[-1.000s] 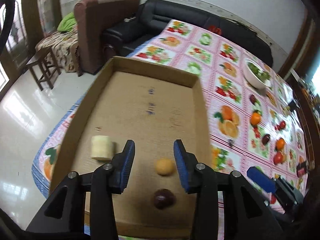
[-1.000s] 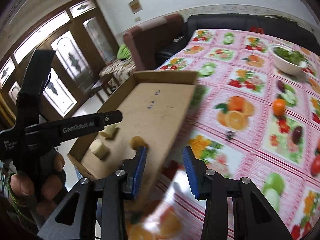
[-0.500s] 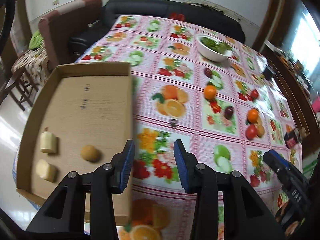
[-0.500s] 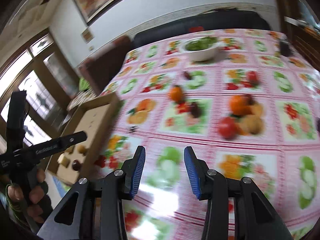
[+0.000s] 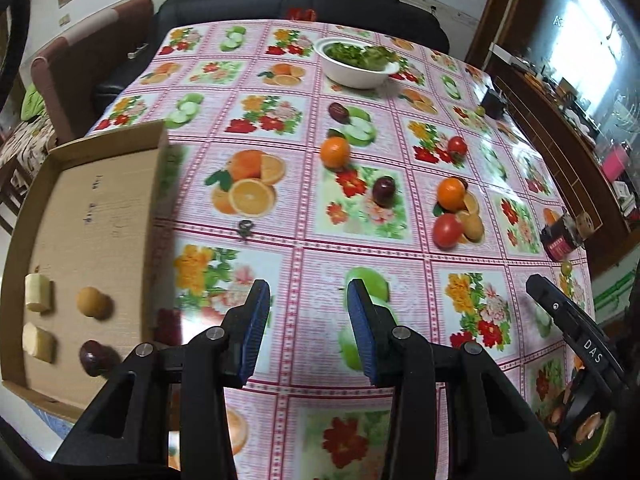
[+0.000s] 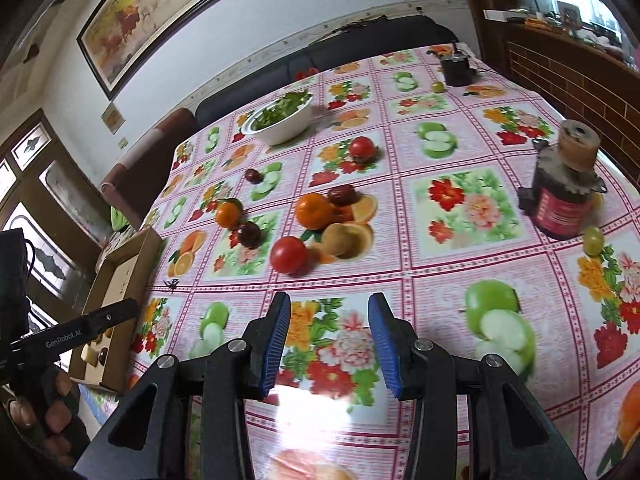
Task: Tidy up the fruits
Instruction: 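Move both tools back over the table toward the orange and tomato, then grasp the orange with the left tool while the right tool grasps the red tomato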
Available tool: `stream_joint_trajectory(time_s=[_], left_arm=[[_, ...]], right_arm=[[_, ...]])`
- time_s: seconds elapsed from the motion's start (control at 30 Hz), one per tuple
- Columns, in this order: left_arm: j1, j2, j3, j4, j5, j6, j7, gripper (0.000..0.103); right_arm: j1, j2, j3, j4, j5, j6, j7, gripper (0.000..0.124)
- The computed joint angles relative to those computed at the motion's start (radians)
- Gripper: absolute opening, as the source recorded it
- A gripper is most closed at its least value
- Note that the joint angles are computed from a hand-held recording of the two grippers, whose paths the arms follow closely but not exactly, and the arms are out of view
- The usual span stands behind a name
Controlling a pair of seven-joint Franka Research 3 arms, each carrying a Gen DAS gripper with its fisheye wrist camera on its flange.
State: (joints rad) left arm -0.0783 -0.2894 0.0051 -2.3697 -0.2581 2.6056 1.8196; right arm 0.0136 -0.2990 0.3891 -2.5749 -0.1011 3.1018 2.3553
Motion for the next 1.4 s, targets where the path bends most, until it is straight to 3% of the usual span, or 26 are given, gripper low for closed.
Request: stream_joint_trajectory(time_s=[0.53, 0.67, 0.77, 0.83, 0.97, 1.2, 1.27, 1.4], left_arm=[[0.016, 0.092, -0.026, 0.081, 0.005, 0.006, -0.047, 0.038], [0.034, 0.164, -0.044, 0.151, 0.021, 0.008, -0.081, 0.038], [0.047, 0.227, -0.065, 0.208, 0.045, 0.027, -0.110, 0.049], [0.056, 0.276, -0.077, 0.257, 0.041, 0.029, -0.118, 0.049], [0.073, 0.376, -0.106, 0.365, 0.104, 0.015, -0.177, 0.049], [0.091, 0.493, -0.143, 0.493, 0.176, -0.025, -0.217, 0.049], [0.095, 0.519, -0.151, 0.514, 0.184, -0.018, -0.226, 0.060], [0.109, 0.552, -0.174, 0.542, 0.174, -0.011, -0.205, 0.064]], right_arm=[[-0.036, 0.060, 0.001, 0.056, -0.061, -0.014, 0.018, 0.045], [-0.067, 0.113, 0.002, 0.116, -0.153, -0.030, 0.064, 0.046], [-0.096, 0.166, -0.004, 0.183, -0.253, -0.055, 0.129, 0.054], [-0.127, 0.212, -0.001, 0.245, -0.365, -0.076, 0.204, 0.055], [-0.108, 0.311, -0.050, 0.369, -0.474, -0.136, 0.261, 0.056], [-0.021, 0.503, -0.131, 0.613, -0.444, -0.268, 0.170, 0.060], [0.004, 0.552, -0.150, 0.673, -0.426, -0.293, 0.136, 0.061], [0.056, 0.618, -0.198, 0.756, -0.398, -0.340, 0.098, 0.061]])
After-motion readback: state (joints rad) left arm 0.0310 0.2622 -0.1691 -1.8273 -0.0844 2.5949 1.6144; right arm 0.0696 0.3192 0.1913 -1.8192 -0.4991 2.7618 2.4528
